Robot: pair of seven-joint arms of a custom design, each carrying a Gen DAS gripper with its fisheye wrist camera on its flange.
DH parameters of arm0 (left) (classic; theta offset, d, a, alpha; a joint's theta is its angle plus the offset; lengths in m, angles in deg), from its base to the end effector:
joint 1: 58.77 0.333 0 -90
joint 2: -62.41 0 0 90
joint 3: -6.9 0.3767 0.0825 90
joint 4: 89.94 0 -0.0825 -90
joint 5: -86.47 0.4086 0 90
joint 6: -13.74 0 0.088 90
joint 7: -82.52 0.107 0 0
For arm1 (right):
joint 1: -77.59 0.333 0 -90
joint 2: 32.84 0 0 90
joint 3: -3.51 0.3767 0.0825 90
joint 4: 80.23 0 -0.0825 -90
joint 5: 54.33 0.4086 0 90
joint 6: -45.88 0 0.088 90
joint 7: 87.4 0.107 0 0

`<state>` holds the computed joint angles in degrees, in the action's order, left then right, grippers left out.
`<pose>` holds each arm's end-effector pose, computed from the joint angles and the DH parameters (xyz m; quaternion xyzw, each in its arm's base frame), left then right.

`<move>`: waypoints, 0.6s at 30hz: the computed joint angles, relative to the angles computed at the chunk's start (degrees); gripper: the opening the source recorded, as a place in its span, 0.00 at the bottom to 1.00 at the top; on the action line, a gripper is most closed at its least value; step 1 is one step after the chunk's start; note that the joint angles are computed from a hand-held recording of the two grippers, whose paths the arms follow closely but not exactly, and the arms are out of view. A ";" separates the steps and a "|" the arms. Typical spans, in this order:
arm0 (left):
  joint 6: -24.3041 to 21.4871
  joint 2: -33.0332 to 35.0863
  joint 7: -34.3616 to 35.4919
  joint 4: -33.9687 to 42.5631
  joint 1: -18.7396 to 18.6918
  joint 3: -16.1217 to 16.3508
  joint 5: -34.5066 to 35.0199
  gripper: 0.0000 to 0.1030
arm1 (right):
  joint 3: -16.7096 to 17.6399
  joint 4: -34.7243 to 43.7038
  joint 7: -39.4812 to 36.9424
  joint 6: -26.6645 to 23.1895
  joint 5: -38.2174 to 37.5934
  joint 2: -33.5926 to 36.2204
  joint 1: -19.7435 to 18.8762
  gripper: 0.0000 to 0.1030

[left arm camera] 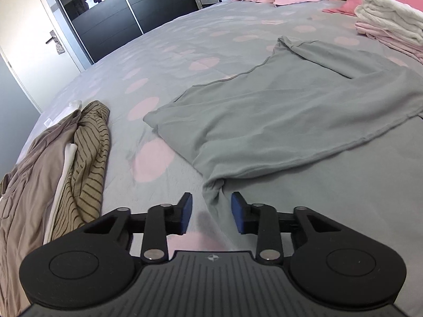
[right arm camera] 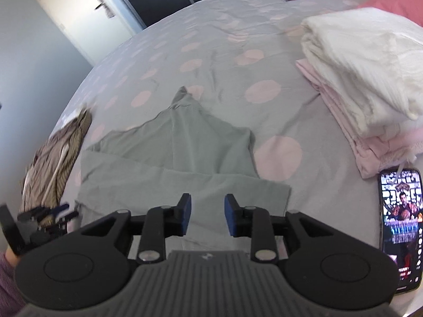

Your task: Fold clothes

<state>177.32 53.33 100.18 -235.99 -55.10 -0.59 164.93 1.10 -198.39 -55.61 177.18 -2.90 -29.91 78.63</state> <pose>0.4517 -0.0838 0.3881 -0.6354 0.6809 -0.1319 0.3395 0.6043 0.0033 0.4821 -0.7874 0.5016 0.0140 0.3581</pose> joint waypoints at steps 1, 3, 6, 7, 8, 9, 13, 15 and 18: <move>0.34 0.42 -0.34 0.33 0.15 0.18 0.13 0.24 | 0.22 -0.73 -2.15 0.56 -0.93 -0.50 0.22 0.31; 1.14 1.15 -0.41 0.85 0.47 0.71 -0.78 0.20 | 0.56 -2.46 -6.79 2.41 -2.99 -1.35 0.83 0.31; 2.08 1.74 1.28 1.03 0.83 1.16 -2.40 0.16 | 0.96 -5.16 -13.32 5.90 -6.61 -2.21 1.89 0.31; 2.33 1.84 1.54 1.01 0.96 1.20 -2.49 0.16 | 1.08 -6.18 -15.66 7.35 -7.81 -2.52 2.26 0.31; 2.53 1.88 1.63 0.99 1.05 1.18 -2.47 0.16 | 1.19 -7.28 -18.16 9.00 -9.01 -2.86 2.63 0.32; 2.74 1.92 1.69 0.96 1.13 1.17 -2.41 0.16 | 1.30 -8.50 -20.84 10.96 -9.94 -3.22 3.00 0.32; 3.65 2.13 3.19 0.81 1.27 1.23 -3.69 0.16 | 1.49 -11.39 -27.13 17.23 -11.52 -3.35 4.23 0.32; 4.17 2.15 2.84 0.82 1.48 1.20 -3.43 0.16 | 1.55 -11.76 -27.78 18.74 -12.61 -2.86 4.58 0.31; 4.10 2.36 2.16 1.07 1.67 1.05 -2.44 0.16 | 2.00 -12.56 -29.08 22.80 -14.12 -2.06 5.21 0.30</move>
<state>181.42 55.69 102.34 -234.92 -53.44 0.46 162.49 3.11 -210.95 -84.69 199.98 -17.03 -31.97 83.83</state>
